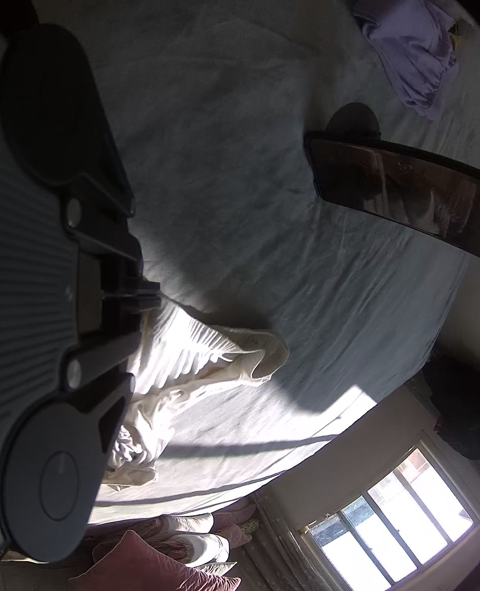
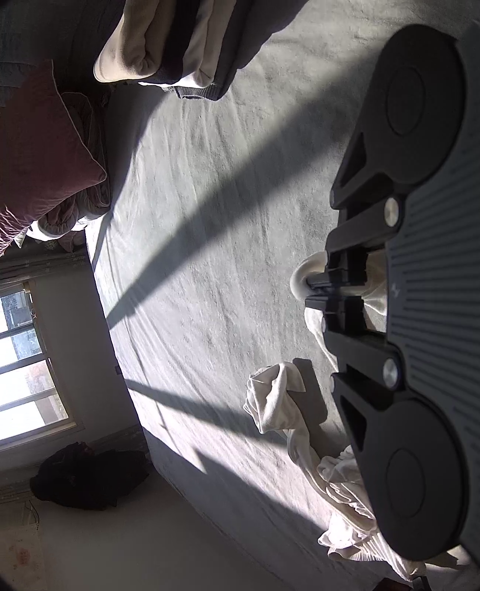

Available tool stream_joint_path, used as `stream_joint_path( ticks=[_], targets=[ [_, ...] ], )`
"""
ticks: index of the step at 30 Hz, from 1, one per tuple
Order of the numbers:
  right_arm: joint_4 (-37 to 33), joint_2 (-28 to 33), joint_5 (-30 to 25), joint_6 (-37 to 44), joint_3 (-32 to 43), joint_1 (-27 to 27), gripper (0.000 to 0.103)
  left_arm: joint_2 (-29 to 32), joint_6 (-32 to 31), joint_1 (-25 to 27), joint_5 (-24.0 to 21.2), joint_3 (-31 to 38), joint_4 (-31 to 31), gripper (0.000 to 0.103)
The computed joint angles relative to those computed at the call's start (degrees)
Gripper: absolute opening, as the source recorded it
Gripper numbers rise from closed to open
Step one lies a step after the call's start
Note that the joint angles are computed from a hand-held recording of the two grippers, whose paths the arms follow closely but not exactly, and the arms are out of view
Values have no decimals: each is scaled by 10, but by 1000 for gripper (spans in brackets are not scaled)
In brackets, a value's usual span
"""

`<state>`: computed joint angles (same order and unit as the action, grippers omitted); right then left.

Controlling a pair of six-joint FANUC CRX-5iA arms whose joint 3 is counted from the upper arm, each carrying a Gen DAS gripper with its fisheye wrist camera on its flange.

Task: Fold clothes

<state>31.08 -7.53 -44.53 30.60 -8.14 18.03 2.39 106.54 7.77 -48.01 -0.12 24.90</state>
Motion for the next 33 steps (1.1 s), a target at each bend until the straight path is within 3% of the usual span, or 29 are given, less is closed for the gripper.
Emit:
stream_joint_path(
  ticks=[11,18,19,20,21,22,24,26,29,33],
  targets=[
    [56,5,-22,-56,-20,-63,5,-5,-1,18,-10,-1,1,0],
    [-3,9,-19,12,-17,-62,8,2,-55,28,-36,-12,51,1],
    [2,7,-19,14,-23,-57,16,2,-55,30,-41,-13,54,8],
    [7,6,-18,16,-28,-52,16,0,-63,34,-44,-20,70,23],
    [13,1,-14,16,-36,-46,21,-1,-73,38,-46,-29,89,31],
    [21,-5,-7,17,-46,-41,39,-4,-90,43,-46,-41,113,44],
    [47,-35,46,10,-91,-27,64,-6,-124,46,-51,-63,162,50],
    [11,-45,72,72,-92,-11,64,-6,-130,44,-53,-77,193,51],
    [-98,-49,104,240,-68,11,64,-5,-123,35,-48,-107,244,49],
    [-219,-41,101,419,-33,31,64,-4,-103,16,-20,-123,268,49]
  ],
)
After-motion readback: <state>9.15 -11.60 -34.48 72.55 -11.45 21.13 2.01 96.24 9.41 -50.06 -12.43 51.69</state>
